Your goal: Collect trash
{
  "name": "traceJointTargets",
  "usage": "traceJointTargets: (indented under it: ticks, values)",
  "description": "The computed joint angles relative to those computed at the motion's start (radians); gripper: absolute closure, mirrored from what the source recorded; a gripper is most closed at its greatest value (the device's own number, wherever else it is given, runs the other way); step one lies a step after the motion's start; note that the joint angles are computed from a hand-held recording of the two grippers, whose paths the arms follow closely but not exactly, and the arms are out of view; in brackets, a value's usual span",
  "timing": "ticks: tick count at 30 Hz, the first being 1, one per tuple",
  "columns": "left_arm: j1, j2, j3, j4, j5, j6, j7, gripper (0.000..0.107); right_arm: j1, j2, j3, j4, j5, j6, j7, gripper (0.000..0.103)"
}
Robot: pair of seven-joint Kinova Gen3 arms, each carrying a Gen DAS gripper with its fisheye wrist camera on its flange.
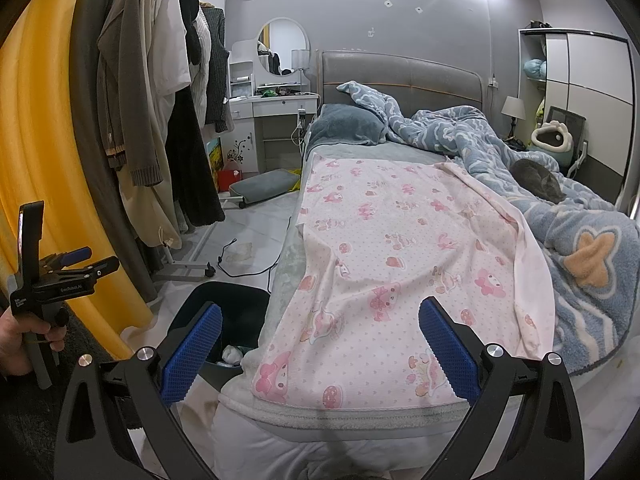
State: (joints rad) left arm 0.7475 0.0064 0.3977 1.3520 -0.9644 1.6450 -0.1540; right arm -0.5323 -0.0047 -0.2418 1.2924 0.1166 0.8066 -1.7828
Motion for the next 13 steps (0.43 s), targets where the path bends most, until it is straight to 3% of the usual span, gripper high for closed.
traceJointTargets:
  ticks: [13]
  values:
    - [0.007, 0.004, 0.0, 0.0, -0.001, -0.001, 0.011, 0.008, -0.002, 0.004, 0.001, -0.007, 0.001, 0.005, 0.004, 0.003]
